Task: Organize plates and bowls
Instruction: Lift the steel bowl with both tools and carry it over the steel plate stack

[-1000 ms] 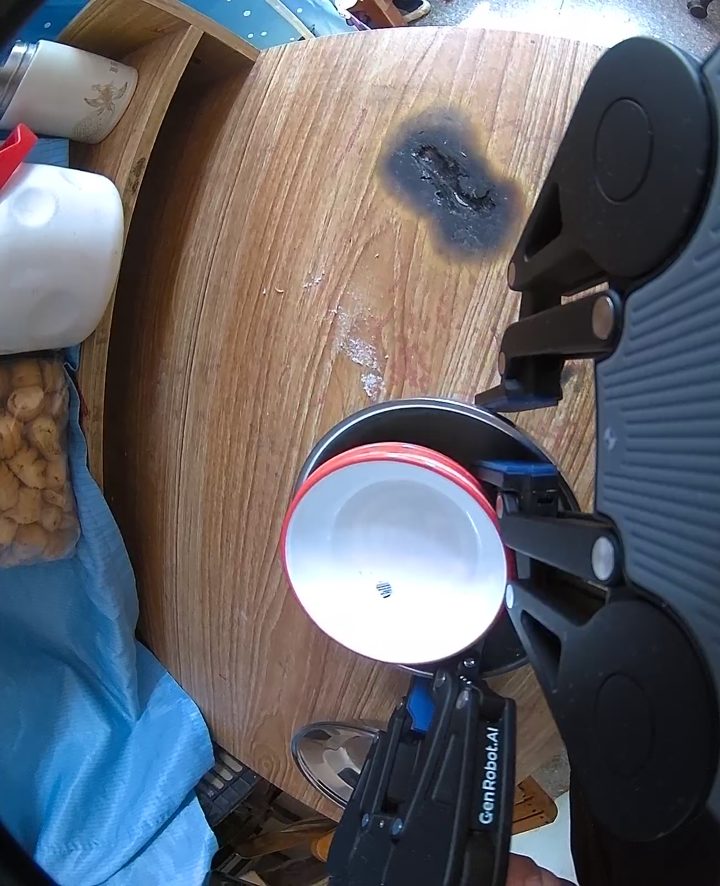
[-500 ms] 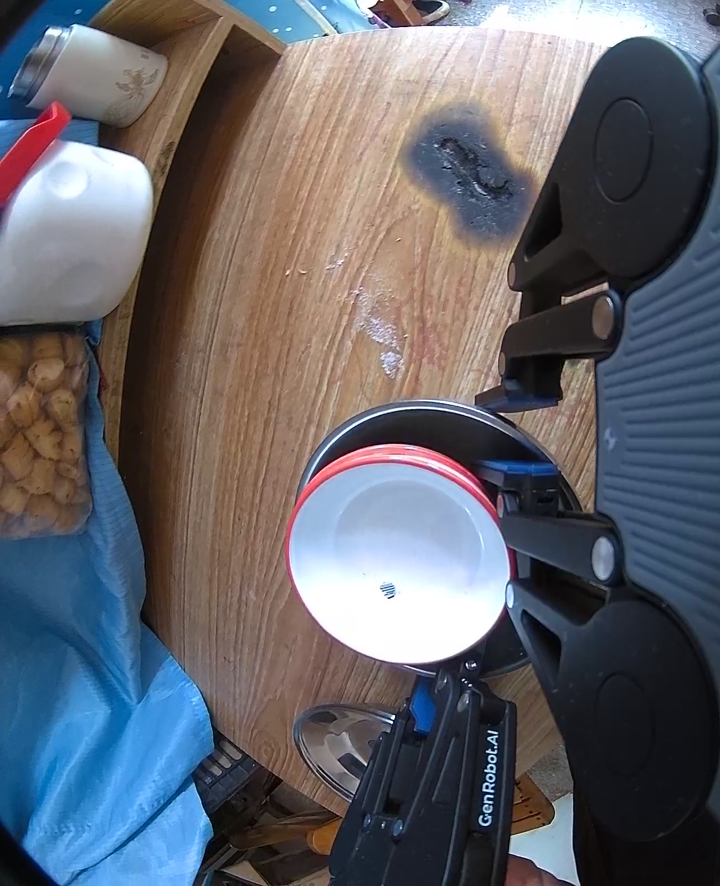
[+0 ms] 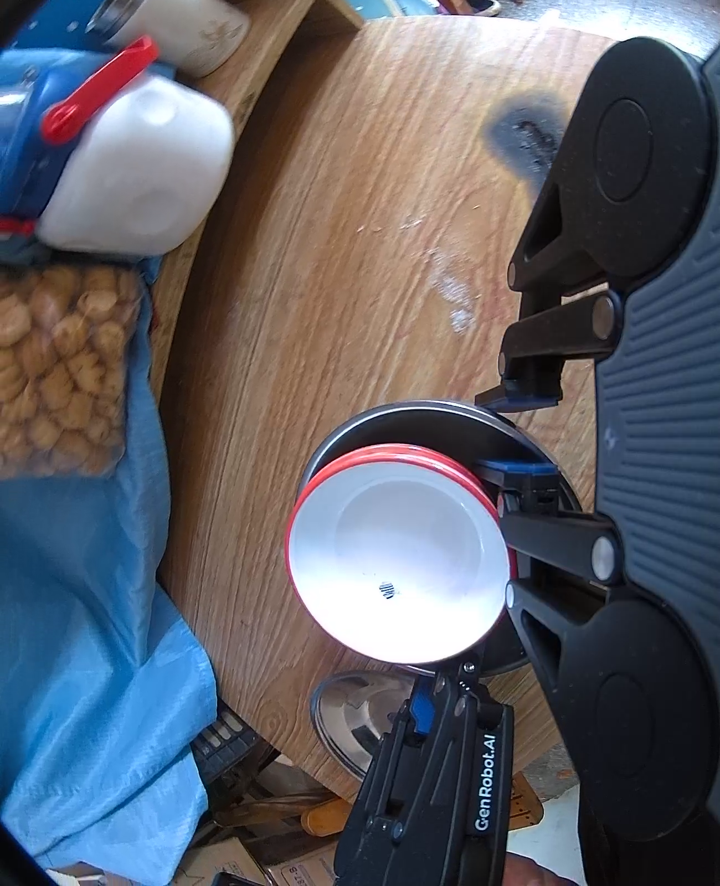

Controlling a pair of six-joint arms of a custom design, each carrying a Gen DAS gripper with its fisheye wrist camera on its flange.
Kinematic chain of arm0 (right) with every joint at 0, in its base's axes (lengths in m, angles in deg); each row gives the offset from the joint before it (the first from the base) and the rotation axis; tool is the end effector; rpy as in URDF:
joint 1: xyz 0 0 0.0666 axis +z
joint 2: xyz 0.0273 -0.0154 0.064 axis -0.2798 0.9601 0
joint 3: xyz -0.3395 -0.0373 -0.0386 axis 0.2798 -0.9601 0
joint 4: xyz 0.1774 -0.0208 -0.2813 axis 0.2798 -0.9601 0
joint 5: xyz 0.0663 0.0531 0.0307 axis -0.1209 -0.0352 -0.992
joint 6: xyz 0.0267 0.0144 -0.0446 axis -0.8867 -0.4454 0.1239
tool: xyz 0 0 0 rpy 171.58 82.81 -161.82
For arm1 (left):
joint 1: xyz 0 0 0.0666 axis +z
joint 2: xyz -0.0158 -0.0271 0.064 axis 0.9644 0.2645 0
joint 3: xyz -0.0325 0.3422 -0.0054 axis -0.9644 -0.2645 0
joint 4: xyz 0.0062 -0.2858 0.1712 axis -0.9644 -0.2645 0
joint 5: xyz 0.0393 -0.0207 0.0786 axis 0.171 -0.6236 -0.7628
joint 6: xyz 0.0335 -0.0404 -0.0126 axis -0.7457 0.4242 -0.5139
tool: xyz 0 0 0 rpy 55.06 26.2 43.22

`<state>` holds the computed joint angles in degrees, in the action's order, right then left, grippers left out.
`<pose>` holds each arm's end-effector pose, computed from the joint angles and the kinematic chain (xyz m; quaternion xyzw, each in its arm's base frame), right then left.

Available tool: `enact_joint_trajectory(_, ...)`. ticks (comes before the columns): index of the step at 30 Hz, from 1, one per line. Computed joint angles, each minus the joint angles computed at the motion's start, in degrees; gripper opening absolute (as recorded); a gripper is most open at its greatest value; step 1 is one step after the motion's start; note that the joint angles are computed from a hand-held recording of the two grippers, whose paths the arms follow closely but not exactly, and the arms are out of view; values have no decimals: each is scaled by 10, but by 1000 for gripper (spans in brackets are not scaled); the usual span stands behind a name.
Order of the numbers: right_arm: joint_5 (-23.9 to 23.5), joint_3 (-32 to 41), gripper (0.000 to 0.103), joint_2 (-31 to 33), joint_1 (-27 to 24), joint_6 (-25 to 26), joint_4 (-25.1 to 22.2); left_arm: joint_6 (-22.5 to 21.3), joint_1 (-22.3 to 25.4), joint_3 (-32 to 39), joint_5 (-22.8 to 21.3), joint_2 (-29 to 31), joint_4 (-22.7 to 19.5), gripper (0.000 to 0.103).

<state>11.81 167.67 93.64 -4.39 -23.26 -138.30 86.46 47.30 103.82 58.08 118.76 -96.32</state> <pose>0.3478 0.0716 0.4455 0.0980 0.9820 0.0360 0.1571 0.4620 -0.2538 0.4225 0.2566 0.9361 -0.2110 0.1157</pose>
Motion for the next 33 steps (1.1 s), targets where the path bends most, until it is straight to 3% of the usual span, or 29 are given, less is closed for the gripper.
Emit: enact_joint_trajectory(33,-46,151,20,140,52,81,13,70,89,-62,-27,-67,34,20)
